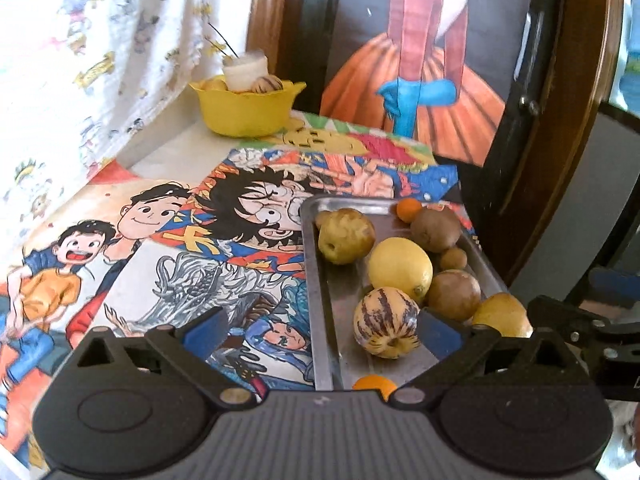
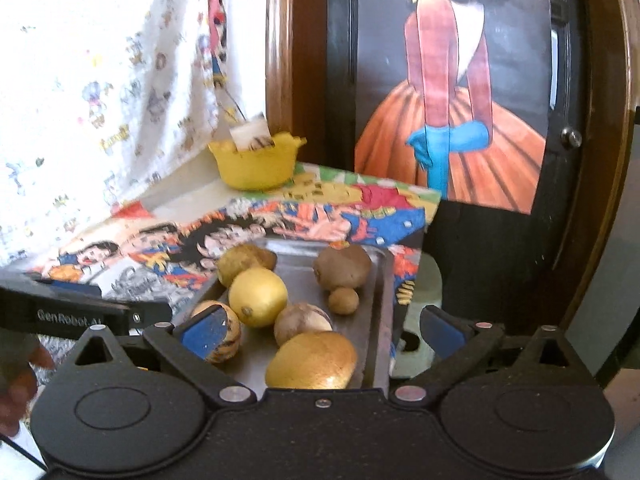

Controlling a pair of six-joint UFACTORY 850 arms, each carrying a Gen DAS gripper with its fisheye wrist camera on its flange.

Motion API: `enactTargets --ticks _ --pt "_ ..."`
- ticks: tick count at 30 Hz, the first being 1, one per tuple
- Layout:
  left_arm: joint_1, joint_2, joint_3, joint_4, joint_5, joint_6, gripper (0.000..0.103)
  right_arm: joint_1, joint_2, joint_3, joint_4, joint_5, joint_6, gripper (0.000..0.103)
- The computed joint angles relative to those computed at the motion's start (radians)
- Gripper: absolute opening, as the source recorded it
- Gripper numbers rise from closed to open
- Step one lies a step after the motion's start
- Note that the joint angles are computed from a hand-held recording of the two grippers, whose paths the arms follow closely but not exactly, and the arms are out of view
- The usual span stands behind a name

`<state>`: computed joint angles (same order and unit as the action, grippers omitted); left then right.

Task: Organize fruits

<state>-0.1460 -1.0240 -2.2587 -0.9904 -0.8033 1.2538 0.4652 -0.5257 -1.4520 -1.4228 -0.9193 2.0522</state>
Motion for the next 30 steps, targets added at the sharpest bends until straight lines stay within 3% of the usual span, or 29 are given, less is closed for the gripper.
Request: enactTargets --ticks 4,8,17,30 --pt "0.015 0.068 0.159 -0.181 0.056 0.173 0.102 0.020 0.017 0.061 -0.125 -0.030 0.110 0.102" --pt "0.029 0.143 0.317 -0.395 0.110 0.354 0.102 0.048 0.028 0.088 -0.144 -0.082 0.129 0.102" --pt "0.085 0.319 0.578 -0.696 0.129 0.671 0.102 0.149 0.060 0.131 -0.181 -0.179 0.215 0.102" --pt "0.153 0.432 0.755 -0.823 0.065 0.837 0.102 0.235 0.053 0.122 -0.153 -0.270 0.231 0.102"
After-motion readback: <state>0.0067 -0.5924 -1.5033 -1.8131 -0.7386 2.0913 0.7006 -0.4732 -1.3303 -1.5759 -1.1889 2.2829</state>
